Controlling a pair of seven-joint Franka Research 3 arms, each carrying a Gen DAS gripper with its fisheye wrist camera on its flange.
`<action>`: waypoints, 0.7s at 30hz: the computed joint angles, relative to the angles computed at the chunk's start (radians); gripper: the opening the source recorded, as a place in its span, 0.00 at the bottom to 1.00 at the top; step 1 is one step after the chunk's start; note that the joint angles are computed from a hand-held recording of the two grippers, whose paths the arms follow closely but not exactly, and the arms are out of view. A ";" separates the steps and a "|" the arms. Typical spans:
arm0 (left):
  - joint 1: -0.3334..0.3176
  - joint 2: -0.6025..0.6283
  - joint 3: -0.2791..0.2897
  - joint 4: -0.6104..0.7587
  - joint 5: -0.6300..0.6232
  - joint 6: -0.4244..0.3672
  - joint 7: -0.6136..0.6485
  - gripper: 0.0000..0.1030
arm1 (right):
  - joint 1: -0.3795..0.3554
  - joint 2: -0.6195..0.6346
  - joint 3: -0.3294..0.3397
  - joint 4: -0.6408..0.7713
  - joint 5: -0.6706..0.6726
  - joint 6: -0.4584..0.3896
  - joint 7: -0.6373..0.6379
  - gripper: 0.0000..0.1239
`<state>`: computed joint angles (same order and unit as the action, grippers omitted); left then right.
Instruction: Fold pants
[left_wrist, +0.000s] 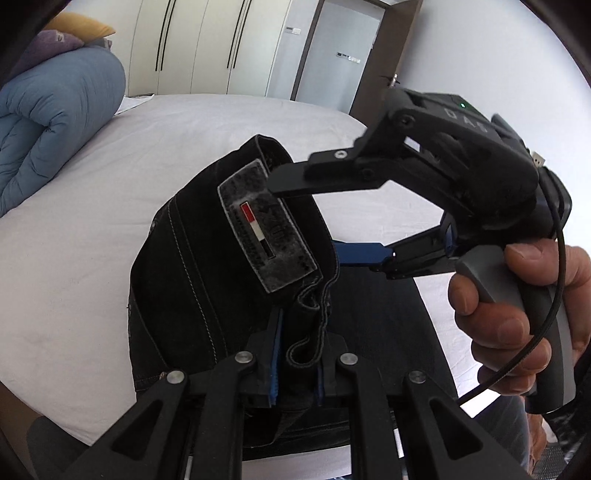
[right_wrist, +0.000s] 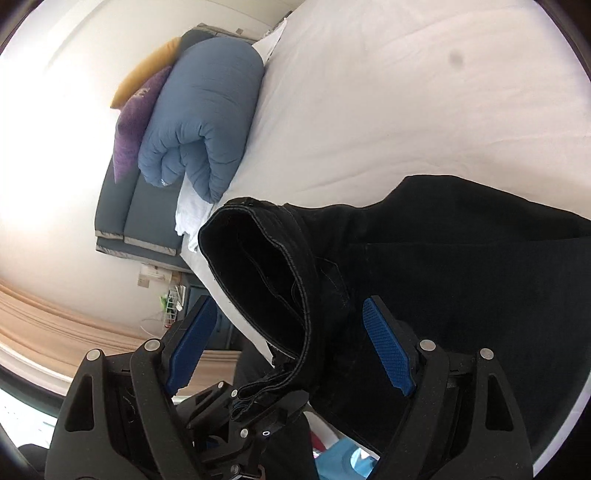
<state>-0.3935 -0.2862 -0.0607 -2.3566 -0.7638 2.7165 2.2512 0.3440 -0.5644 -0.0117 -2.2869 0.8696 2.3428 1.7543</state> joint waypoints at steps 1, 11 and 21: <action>0.001 -0.001 -0.007 -0.005 0.013 0.003 -0.002 0.14 | -0.004 0.000 0.002 0.004 -0.014 -0.007 0.001 0.65; -0.016 0.012 -0.021 -0.013 0.092 0.001 -0.002 0.14 | -0.033 0.008 0.042 0.004 -0.158 -0.046 0.045 0.18; -0.044 0.059 -0.056 0.037 0.098 -0.051 0.055 0.14 | -0.083 -0.178 0.008 -0.210 -0.185 -0.006 0.072 0.10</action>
<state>-0.4377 -0.2274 -0.1171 -2.3194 -0.6655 2.6655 2.3066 0.2609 -0.7426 -0.0036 -2.4968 0.6851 2.3372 1.8262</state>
